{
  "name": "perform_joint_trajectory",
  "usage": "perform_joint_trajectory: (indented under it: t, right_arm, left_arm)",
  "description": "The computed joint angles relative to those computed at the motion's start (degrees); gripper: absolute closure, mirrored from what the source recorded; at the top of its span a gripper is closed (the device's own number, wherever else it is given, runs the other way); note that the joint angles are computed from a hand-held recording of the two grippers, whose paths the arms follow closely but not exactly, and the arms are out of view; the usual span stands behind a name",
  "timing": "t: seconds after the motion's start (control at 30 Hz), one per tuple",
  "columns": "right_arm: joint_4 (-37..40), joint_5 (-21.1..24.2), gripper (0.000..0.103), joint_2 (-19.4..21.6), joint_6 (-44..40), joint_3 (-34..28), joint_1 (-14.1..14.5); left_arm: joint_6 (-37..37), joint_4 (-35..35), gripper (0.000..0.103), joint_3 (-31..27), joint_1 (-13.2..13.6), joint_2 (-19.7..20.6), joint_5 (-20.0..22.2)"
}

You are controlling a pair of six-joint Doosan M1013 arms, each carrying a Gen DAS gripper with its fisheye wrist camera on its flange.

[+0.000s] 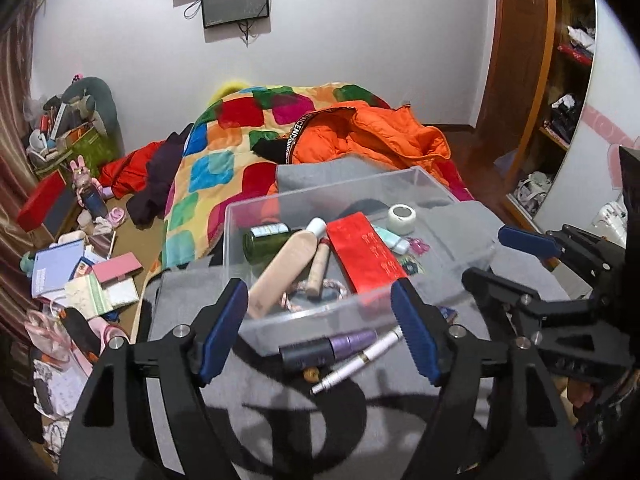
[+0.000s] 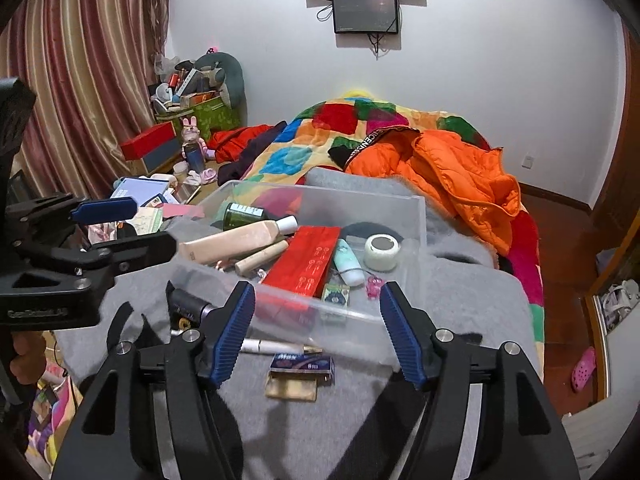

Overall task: Organize objects
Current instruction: 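Grasp the white pen with the left tool while the right grasps the gold box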

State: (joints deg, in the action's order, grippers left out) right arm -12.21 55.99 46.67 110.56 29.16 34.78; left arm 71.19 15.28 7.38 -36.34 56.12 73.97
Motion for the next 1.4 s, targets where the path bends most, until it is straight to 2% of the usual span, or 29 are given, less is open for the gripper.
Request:
perform_joint_trajectory:
  t: [0.1,0.23,0.43,0.67,0.73,0.83,0.9,0.97,1.03,1.1,1.23,1.33,1.4]
  right_arm:
    - [-1.4,-1.2,0.039,-1.7,1.4,3.2,0.2]
    - [-1.1,-2.4,0.038,-3.4,2.4,7.2,0.0]
    - [3.6,-0.3,0.038,-3.3,1.6,9.1,-0.5]
    - [7.1,3.3,0.038,-1.3,-1.3,7.3,-0.3]
    - [8.4,4.7,0.038,-0.4,-2.0,5.7,-0.3]
    - [8.5,7.3,0.038,1.3,-2.3,2.9,-0.2]
    - [8.3,8.6,0.039,2.1,-2.3,1.7,-0.1]
    - [7.1,8.2,0.045,2.1,-1.7,2.0,0.2]
    - [7.0,7.3,0.059,1.6,-1.9,2.8,0.2]
    - [7.7,6.8,0.066,1.3,-2.2,3.4,0.1]
    - [8.6,4.5,0.066,-0.2,-2.0,6.2,-0.1]
    - [9.7,2.5,0.066,-1.7,-1.6,8.9,-0.2]
    - [9.9,1.4,0.066,-2.8,-1.4,10.9,-0.3]
  left_arm:
    - [-2.6,-0.3,0.023,11.9,0.1,-5.7,-5.5]
    - [-4.7,-0.7,0.023,19.1,0.4,-8.7,-7.1]
    - [-6.7,-3.9,0.023,23.3,1.1,-9.3,-5.6]
    - [-2.5,-6.6,0.025,23.5,0.9,-8.2,-5.0]
    - [-1.1,-8.0,0.037,21.6,1.0,-7.0,-4.0]
    - [0.0,-9.6,0.048,18.7,1.2,-5.3,-2.2]
    - [-0.4,-8.9,0.052,18.4,1.0,-5.0,-2.5]
    - [-0.5,-9.3,0.058,18.6,1.1,-5.1,-3.0]
    - [-0.1,-10.8,0.068,20.1,1.2,-5.9,-4.3]
    - [0.5,-11.9,0.069,22.0,1.1,-7.0,-5.5]
    - [2.9,-16.2,0.077,26.3,1.1,-9.5,-7.9]
    - [5.4,-20.1,0.078,29.3,1.1,-11.2,-9.3]
    - [5.7,-18.9,0.078,29.6,0.7,-11.6,-9.0]
